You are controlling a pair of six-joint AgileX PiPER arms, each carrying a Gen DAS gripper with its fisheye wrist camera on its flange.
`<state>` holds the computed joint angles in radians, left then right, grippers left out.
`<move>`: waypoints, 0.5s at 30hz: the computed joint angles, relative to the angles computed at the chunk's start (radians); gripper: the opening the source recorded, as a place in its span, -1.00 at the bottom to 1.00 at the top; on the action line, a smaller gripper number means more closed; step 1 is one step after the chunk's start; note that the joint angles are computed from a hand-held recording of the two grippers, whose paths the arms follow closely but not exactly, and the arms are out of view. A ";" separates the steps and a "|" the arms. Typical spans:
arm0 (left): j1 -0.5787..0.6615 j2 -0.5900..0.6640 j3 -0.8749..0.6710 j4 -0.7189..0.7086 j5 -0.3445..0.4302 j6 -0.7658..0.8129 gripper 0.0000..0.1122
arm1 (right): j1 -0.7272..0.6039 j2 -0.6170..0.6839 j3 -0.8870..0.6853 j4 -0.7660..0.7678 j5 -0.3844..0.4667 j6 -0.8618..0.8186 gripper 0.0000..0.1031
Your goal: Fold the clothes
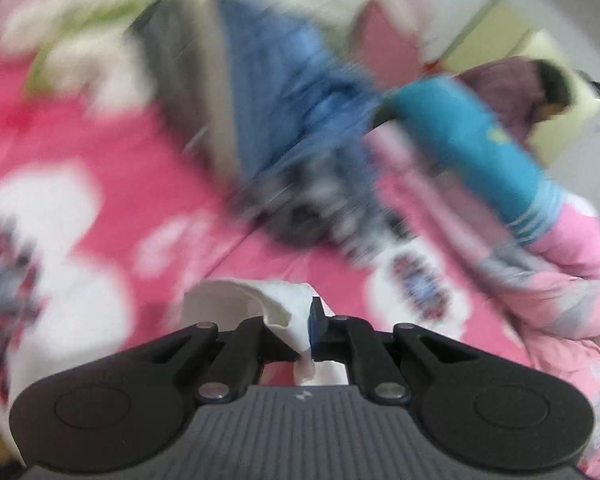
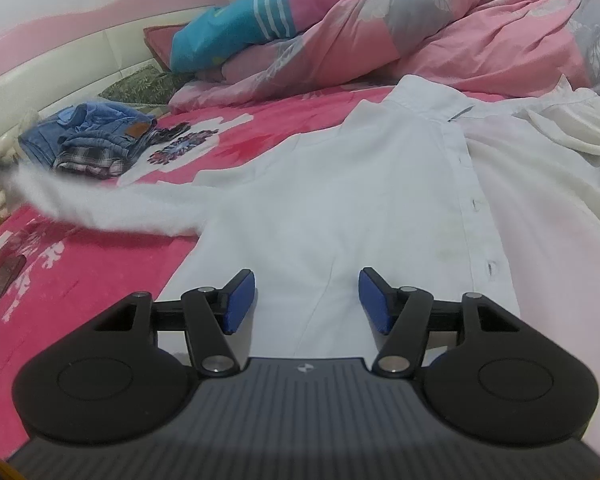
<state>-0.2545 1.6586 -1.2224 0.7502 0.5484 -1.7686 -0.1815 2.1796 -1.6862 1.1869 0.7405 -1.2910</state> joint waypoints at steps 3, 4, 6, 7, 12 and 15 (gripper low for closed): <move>0.029 -0.027 0.086 -0.051 -0.062 0.018 -0.88 | 0.001 -0.001 0.001 -0.003 -0.002 0.001 0.12; 0.037 -0.039 0.108 -0.060 -0.078 0.025 -0.85 | 0.001 -0.002 0.001 -0.004 -0.002 0.002 0.12; 0.041 -0.064 0.147 -0.053 -0.083 0.011 -0.63 | 0.002 -0.003 0.002 -0.007 -0.004 0.003 0.12; 0.040 -0.078 0.168 -0.039 -0.078 -0.009 -0.51 | 0.003 -0.004 0.003 -0.008 -0.005 0.004 0.13; 0.056 -0.160 0.274 0.005 -0.095 -0.093 -0.52 | 0.003 -0.004 0.001 -0.012 -0.003 0.008 0.14; 0.042 -0.185 0.286 0.114 -0.053 -0.195 -0.47 | 0.004 -0.004 0.000 -0.017 -0.002 0.012 0.14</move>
